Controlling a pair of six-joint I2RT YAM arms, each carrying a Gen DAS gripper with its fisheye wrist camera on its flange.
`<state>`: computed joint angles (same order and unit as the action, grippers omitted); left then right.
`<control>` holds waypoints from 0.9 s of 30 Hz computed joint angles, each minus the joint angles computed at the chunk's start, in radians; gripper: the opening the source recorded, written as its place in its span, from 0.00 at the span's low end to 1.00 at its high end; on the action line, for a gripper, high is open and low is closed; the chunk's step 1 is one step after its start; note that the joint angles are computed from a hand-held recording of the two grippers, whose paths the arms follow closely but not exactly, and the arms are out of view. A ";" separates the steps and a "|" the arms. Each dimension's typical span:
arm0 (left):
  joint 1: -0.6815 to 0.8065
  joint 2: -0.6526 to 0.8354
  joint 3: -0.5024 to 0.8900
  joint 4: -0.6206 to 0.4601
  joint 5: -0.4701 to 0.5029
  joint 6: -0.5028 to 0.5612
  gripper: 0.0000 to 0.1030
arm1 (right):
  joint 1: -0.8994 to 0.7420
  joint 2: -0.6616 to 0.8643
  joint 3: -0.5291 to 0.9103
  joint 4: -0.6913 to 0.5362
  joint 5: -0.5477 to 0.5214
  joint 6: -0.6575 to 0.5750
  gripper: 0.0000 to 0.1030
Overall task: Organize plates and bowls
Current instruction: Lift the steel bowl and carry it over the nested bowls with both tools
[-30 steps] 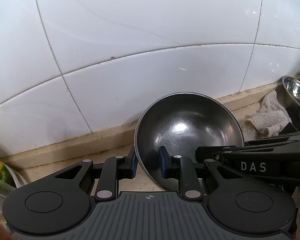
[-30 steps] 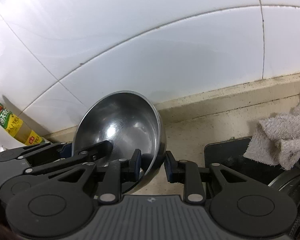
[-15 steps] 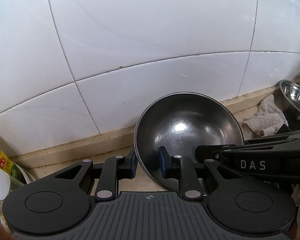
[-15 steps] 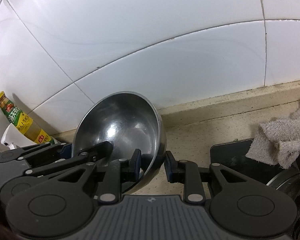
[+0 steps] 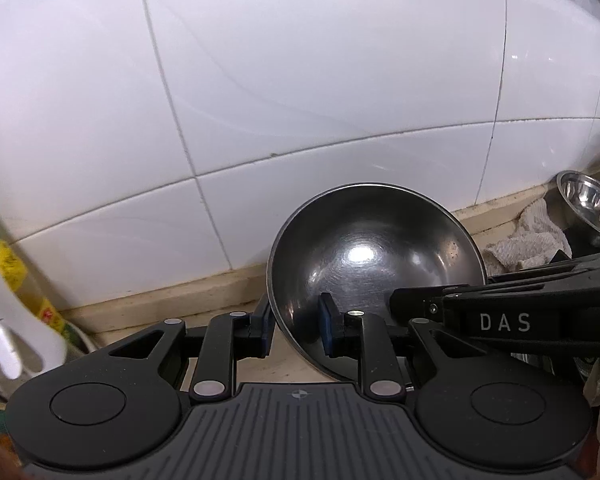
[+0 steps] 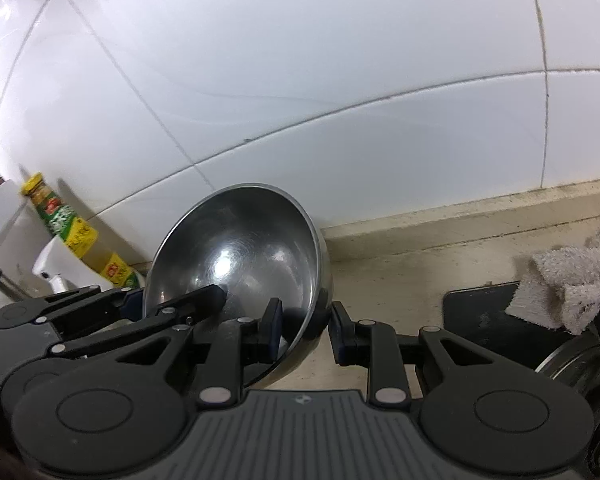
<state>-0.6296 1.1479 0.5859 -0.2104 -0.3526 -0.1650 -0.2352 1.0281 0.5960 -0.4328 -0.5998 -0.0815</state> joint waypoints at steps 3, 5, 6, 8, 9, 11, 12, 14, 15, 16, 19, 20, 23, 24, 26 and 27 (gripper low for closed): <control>-0.011 -0.074 -0.020 -0.043 -0.022 -0.011 0.30 | 0.010 -0.053 -0.005 -0.038 -0.009 -0.001 0.22; -0.015 -0.117 -0.030 -0.069 -0.035 -0.016 0.30 | 0.028 -0.090 -0.011 -0.055 -0.005 0.007 0.22; -0.017 -0.138 -0.036 -0.083 -0.041 -0.018 0.30 | 0.036 -0.108 -0.013 -0.066 -0.003 0.010 0.22; -0.018 -0.174 -0.045 -0.105 -0.047 -0.023 0.30 | 0.056 -0.142 -0.017 -0.085 0.005 0.019 0.22; -0.021 -0.192 -0.049 -0.117 -0.052 -0.026 0.30 | 0.066 -0.161 -0.020 -0.094 0.009 0.023 0.22; -0.025 -0.225 -0.055 -0.138 -0.060 -0.030 0.30 | 0.083 -0.196 -0.025 -0.115 0.018 0.031 0.22; -0.034 -0.243 -0.058 -0.153 -0.068 -0.036 0.30 | 0.088 -0.211 -0.028 -0.123 0.019 0.033 0.22; -0.045 -0.277 -0.064 -0.178 -0.080 -0.044 0.31 | 0.093 -0.237 -0.031 -0.140 0.021 0.033 0.22; -0.052 -0.289 -0.066 -0.187 -0.087 -0.047 0.31 | 0.098 -0.252 -0.032 -0.149 0.023 0.035 0.22; -0.059 -0.302 -0.068 -0.197 -0.093 -0.049 0.31 | 0.103 -0.265 -0.033 -0.158 0.026 0.038 0.22; -0.085 -0.333 -0.074 -0.220 -0.119 -0.067 0.31 | 0.117 -0.299 -0.044 -0.166 0.033 0.046 0.22; -0.090 -0.330 -0.075 -0.216 -0.123 -0.069 0.31 | 0.117 -0.311 -0.044 -0.176 0.031 0.045 0.22; -0.092 -0.365 -0.084 -0.243 -0.127 -0.072 0.31 | 0.130 -0.339 -0.054 -0.186 0.034 0.051 0.22; -0.093 -0.375 -0.088 -0.250 -0.128 -0.072 0.31 | 0.137 -0.349 -0.060 -0.188 0.039 0.055 0.22; -0.100 -0.383 -0.092 -0.258 -0.134 -0.079 0.31 | 0.147 -0.362 -0.067 -0.195 0.044 0.059 0.22; -0.103 -0.391 -0.096 -0.264 -0.135 -0.082 0.31 | 0.155 -0.372 -0.073 -0.197 0.048 0.063 0.22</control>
<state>-0.7323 0.7566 0.4895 -0.4744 -0.4880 -0.2467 -0.0806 0.6564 0.5233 -0.6293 -0.5516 -0.0185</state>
